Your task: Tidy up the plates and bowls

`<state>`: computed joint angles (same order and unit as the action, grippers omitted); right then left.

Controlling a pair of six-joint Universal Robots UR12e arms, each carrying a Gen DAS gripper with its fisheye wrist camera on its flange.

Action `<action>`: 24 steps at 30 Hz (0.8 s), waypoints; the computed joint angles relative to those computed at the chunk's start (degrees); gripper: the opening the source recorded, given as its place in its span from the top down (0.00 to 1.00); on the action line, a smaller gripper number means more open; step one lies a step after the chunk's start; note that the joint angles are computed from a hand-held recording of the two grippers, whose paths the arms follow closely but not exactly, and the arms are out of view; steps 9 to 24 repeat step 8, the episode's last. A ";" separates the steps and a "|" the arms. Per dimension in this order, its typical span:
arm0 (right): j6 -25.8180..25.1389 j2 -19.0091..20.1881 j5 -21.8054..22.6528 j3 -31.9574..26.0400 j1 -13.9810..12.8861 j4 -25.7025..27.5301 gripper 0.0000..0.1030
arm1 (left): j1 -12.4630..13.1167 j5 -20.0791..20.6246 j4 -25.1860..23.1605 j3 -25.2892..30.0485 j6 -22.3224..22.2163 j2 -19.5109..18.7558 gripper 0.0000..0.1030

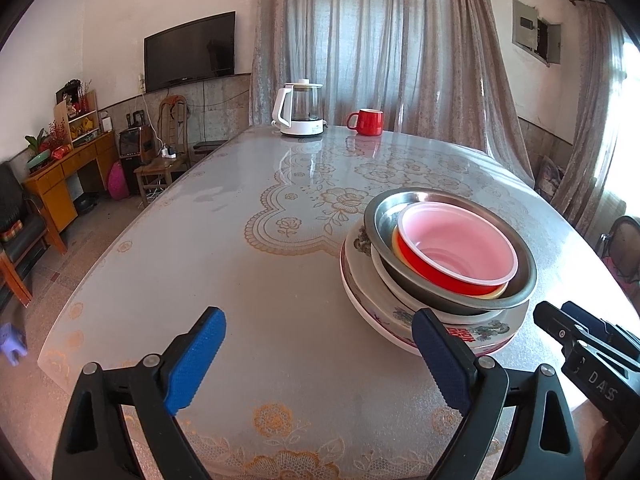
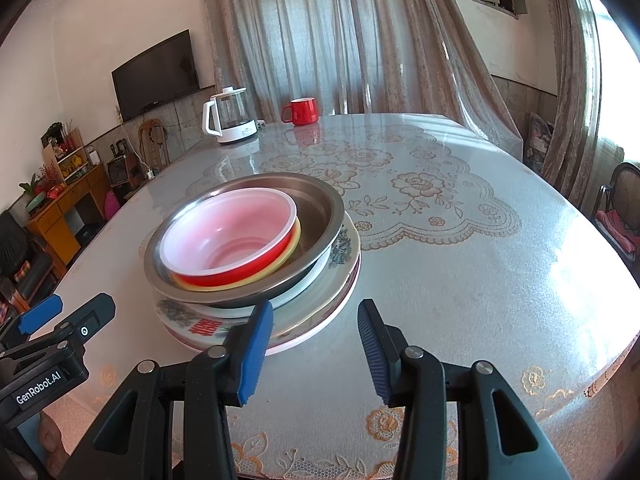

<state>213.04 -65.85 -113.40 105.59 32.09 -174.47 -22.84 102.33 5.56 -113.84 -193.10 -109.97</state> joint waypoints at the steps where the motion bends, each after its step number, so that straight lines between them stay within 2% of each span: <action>1: 0.00 0.00 0.00 0.00 0.00 0.00 0.57 | 0.01 -0.11 0.43 -0.08 0.03 -0.02 0.09; 5: 0.09 0.05 0.09 0.09 -0.09 -0.19 0.57 | -0.21 0.88 2.21 -0.26 0.78 -0.14 0.11; 24: 0.03 0.01 0.01 0.24 -0.31 -0.59 0.57 | 0.04 0.37 1.51 -0.14 0.26 0.03 0.11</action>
